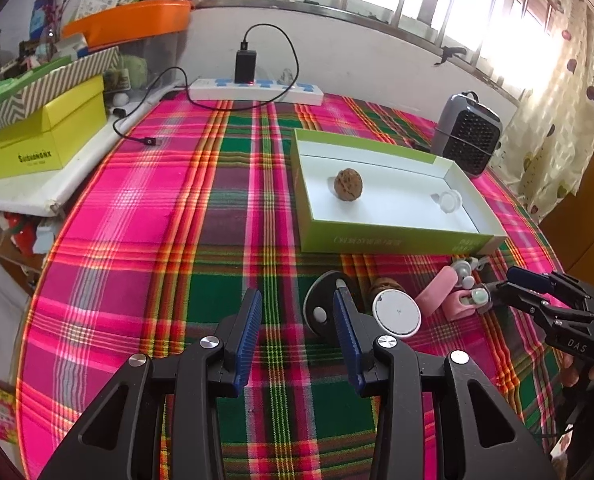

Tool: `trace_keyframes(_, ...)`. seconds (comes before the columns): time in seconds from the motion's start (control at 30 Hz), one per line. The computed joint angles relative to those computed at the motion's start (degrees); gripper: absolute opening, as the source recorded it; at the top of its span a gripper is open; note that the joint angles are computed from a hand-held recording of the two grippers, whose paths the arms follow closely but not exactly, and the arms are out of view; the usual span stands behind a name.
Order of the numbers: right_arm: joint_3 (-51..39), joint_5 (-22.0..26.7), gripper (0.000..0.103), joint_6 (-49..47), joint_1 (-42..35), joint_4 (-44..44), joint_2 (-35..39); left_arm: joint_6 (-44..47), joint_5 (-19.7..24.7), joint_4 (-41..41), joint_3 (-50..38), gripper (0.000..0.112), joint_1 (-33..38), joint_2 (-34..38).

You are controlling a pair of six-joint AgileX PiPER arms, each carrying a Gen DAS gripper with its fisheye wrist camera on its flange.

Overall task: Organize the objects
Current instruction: 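Withdraw both grippers from the box toward the remaining objects, then grasp the black dotted disc with the left gripper while the right gripper grasps the black charger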

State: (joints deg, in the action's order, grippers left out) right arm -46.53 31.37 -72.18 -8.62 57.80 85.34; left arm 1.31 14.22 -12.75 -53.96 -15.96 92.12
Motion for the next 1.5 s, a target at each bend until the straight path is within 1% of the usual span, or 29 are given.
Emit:
trace_keyframes(0.1, 0.25, -0.09, 0.046, -0.74, 0.14, -0.57, -0.32, 4.58, 0.26, -4.3, -0.29, 0.038, 0.28, 0.5)
trace_keyframes(0.23, -0.05, -0.36, 0.046, -1.32, 0.6, -1.63, -0.01, 8.21, 0.78, -7.71, -0.83, 0.039, 0.41, 1.22)
trace_keyframes(0.37, -1.46, -0.23, 0.046, -0.85, 1.31, -3.29, 1.33, 16.08, 1.36, -15.57, -0.99, 0.039, 0.98, 1.68)
trace_keyframes(0.4, -1.7, -0.47, 0.046, -0.38, 1.59, -4.01, 1.52, 16.39, 1.54, -15.96, -1.17, 0.039, 0.97, 1.87)
trace_keyframes(0.57, -2.42, 0.06, 0.047, -1.19, 1.64, -4.88, 1.81, 17.2, 1.59, -16.68, -1.66, 0.039, 1.0, 2.56)
trace_keyframes(0.63, -2.82, 1.02, 0.047, -1.86, 1.19, -4.49, 2.29, 17.2, 1.74, -16.76, -1.86, 0.039, 0.98, 2.82)
trace_keyframes(0.7, -3.52, 3.13, 0.047, -2.15, 0.51, -5.05, 2.86, 17.91, 1.91, -17.25, -2.17, 0.039, 0.91, 3.2)
trace_keyframes(0.87, -3.62, 4.08, 0.047, -1.2, 1.04, -8.86, 2.37, 18.65, 2.1, -17.93, -2.67, 0.039, 1.02, 3.85)
trace_keyframes(1.17, -3.32, 8.38, 0.047, 0.42, 1.52, -12.32, 1.51, 19.49, 2.44, -18.48, -3.72, 0.039, 1.02, 5.02)
trace_keyframes(1.33, -1.81, 5.32, 0.047, 3.54, 3.58, -14.0, 1.35, 18.27, 2.58, -16.94, -4.44, 0.039, 0.98, 5.78)
trace_keyframes(1.43, -1.57, 4.68, 0.047, 4.45, 3.36, -12.23, 1.49, 18.21, 2.82, -16.64, -4.86, 0.04, 1.01, 6.13)
trace_keyframes(1.5, -1.2, 3.19, 0.047, 5.9, 3.89, -12.13, 1.36, 18.86, 2.91, -17.03, -5.12, 0.04, 1.07, 6.43)
